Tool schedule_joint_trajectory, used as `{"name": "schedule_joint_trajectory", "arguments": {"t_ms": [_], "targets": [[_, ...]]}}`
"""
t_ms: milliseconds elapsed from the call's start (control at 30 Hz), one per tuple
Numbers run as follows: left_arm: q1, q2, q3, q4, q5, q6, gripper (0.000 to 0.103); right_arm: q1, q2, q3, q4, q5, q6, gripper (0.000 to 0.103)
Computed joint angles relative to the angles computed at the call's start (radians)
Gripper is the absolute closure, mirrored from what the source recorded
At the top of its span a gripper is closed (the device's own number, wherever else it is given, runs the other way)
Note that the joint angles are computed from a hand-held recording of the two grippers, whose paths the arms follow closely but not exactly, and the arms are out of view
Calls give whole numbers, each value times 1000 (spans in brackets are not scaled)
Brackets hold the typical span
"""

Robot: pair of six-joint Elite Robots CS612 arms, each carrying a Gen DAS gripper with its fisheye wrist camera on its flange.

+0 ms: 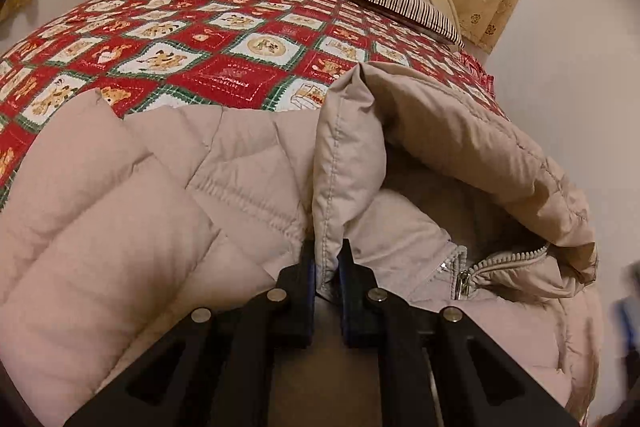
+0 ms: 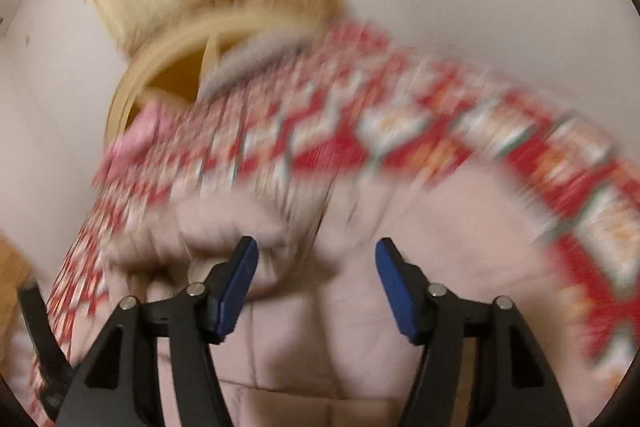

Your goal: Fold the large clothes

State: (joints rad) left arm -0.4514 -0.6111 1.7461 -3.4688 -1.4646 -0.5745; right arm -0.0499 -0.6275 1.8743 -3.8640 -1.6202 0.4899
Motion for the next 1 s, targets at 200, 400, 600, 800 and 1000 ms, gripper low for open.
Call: {"name": "schedule_joint_trajectory", "arguments": {"t_ms": [200,400,600,800,1000], "targets": [[3,10,-20,11,6,9,93,28,-27,-90,12,-16,-117,41],[-1,11,-23,18,20,21,93,34,5,-262,350,112,-218,69],[-3,9,-23,21,29,35,93,43,21,-237,575,156,-382,73],[2,-31,28,-14,35,66,93,29,59,-199,406,175,-369,76],[23,-89,77,-197,61,28,93,28,60,-203,387,186,-362,76]]}}
